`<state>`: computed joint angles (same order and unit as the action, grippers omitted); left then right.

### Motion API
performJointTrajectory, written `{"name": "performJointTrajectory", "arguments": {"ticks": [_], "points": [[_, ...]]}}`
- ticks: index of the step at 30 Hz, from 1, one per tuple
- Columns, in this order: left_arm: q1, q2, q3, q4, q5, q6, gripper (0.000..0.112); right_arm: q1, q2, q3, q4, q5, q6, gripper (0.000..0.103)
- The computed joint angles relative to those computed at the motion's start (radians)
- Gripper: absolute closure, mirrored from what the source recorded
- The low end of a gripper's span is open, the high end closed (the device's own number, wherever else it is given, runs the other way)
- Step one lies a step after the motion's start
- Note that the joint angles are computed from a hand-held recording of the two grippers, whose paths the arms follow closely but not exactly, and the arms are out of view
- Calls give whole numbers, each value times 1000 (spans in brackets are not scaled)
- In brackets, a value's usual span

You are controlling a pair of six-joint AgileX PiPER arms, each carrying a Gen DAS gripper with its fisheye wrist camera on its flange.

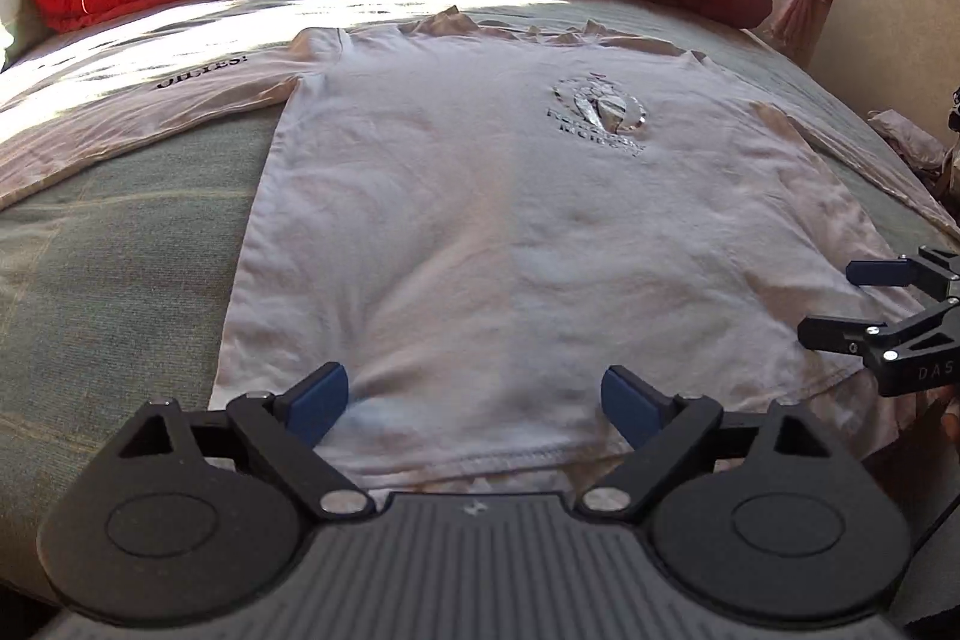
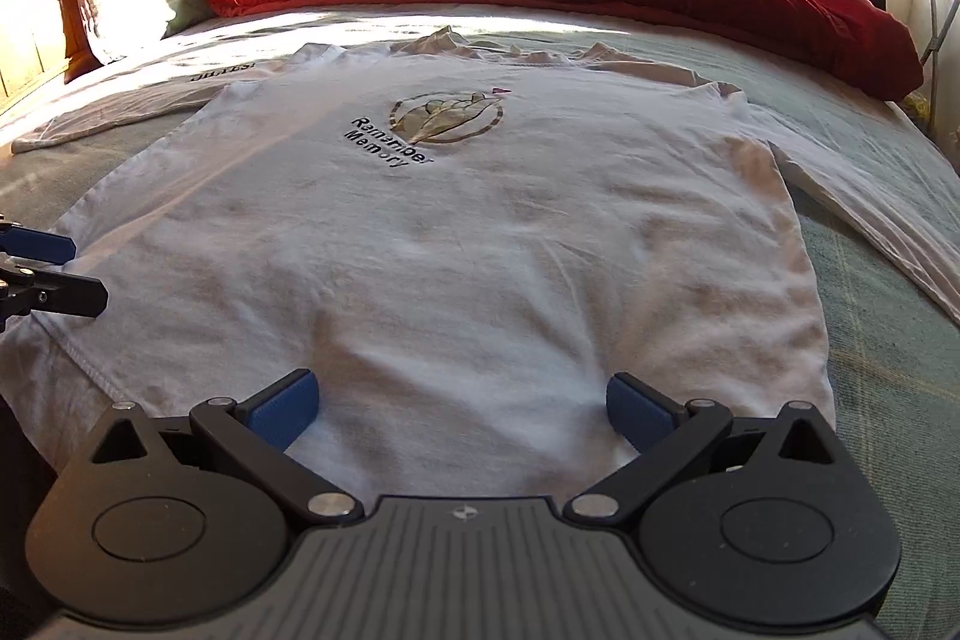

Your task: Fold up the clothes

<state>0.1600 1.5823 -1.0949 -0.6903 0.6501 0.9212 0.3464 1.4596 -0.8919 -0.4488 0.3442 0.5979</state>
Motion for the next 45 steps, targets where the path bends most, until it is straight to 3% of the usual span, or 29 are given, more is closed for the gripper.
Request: {"name": "performJointTrajectory", "arguments": {"ticks": [2, 5, 9, 11, 13, 16, 18, 24, 27, 33, 39, 41, 45], "points": [[-10, -34, 55, -5, -47, 31, 19, -8, -64, 68, -48, 2, 61, 0], [-42, -55, 61, 50, -73, -21, 19, -52, -142, 162, 9, -40, 43, 0], [-74, -65, 48, -33, -51, 45, 19, -45, -146, 176, -56, -35, 146, 0], [-110, -81, 75, -77, -79, 107, 19, -19, -131, 166, -150, -9, 269, 0], [-141, -78, 84, -50, -88, 81, 19, 4, -121, 161, -230, 12, 373, 0], [-151, -85, 122, -15, -104, 55, 19, 10, -134, 177, -261, 11, 403, 0], [-134, -118, 174, -52, -115, 120, 19, 14, -145, 194, -295, 1, 434, 0], [-60, -196, 243, -108, -51, 243, 15, 43, -142, 200, -398, 19, 553, 0], [-25, -203, 238, -192, -65, 315, 15, 51, -145, 210, -444, 18, 604, 0], [34, -87, 143, -135, -84, 150, 15, 71, -157, 244, -588, 14, 752, 0], [128, -87, 124, -169, -5, 109, 15, 101, -166, 288, -781, 23, 953, 0], [126, -95, 120, -198, 20, 128, 15, 114, -167, 304, -866, 33, 1042, 0], [73, -101, 127, -244, 8, 197, 15, 116, -177, 304, -840, 36, 1010, 0]]}}
